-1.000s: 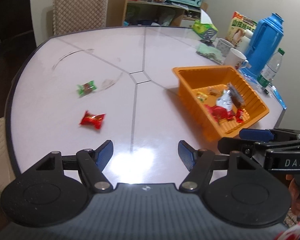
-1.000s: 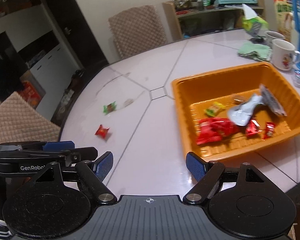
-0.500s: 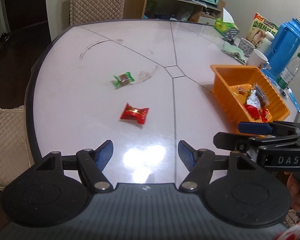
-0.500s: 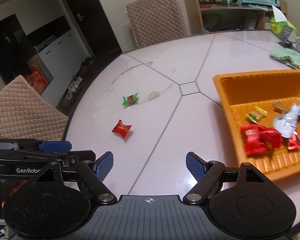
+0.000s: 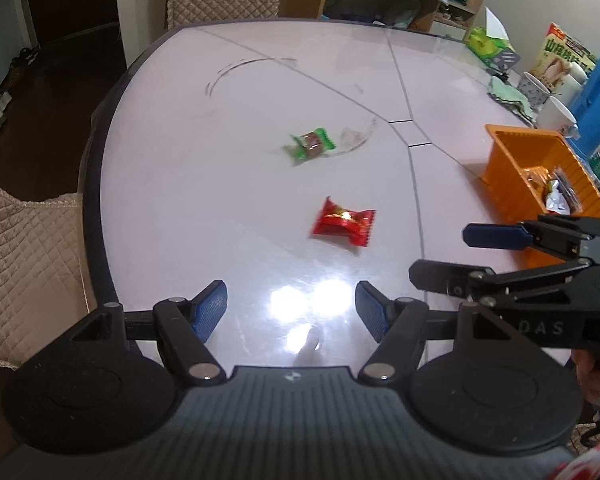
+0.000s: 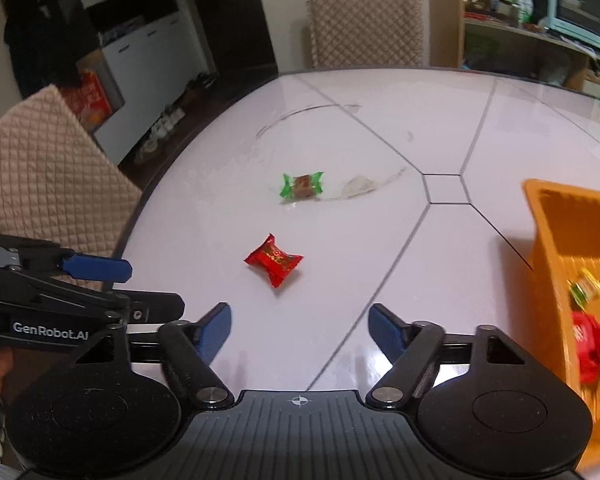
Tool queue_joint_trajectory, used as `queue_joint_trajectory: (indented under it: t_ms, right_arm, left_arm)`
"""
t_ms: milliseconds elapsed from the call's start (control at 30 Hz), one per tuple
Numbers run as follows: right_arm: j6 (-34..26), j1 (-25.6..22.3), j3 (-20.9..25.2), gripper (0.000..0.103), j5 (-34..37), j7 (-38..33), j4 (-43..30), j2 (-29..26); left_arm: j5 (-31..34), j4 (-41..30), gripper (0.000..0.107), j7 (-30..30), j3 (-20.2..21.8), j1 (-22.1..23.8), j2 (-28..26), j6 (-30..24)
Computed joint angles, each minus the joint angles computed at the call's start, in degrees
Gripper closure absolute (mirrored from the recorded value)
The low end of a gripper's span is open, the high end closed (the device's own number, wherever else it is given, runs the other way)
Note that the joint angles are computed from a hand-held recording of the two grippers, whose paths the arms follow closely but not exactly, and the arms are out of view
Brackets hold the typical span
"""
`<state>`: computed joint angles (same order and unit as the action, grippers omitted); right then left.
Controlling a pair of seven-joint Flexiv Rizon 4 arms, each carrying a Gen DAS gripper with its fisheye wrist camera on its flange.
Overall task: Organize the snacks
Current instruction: 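Grasp the red candy packet with the right gripper while the left gripper grasps the green-ended candy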
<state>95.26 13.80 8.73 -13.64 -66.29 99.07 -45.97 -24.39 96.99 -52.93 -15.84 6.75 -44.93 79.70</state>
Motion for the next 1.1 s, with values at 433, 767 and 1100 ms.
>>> queue_joint_trajectory:
  t_ms: [433,767,1100]
  right_arm:
    - [-2.07,-1.99,3.96,0.055,-3.88,-8.71,-10.8,-7.96]
    - [-4.99,-2.27,5.68,0.062,-5.83,-17.9,-16.57,-12.18]
    - [-10.04,-1.67,5.92,0.076,-2.18,-22.75,-19.56,-13.46]
  left_arm:
    - [1.86,-6.37,0.039,-3.56,4.9,-2.15,-3.82,-2.57]
    - [4.08,-10.81,0.039,-6.16,7.62,-3.5,-6.33,-4.74]
    - [5.28,-12.66,0.039,-6.6,7.87,-3.55,-7.42,-5.9]
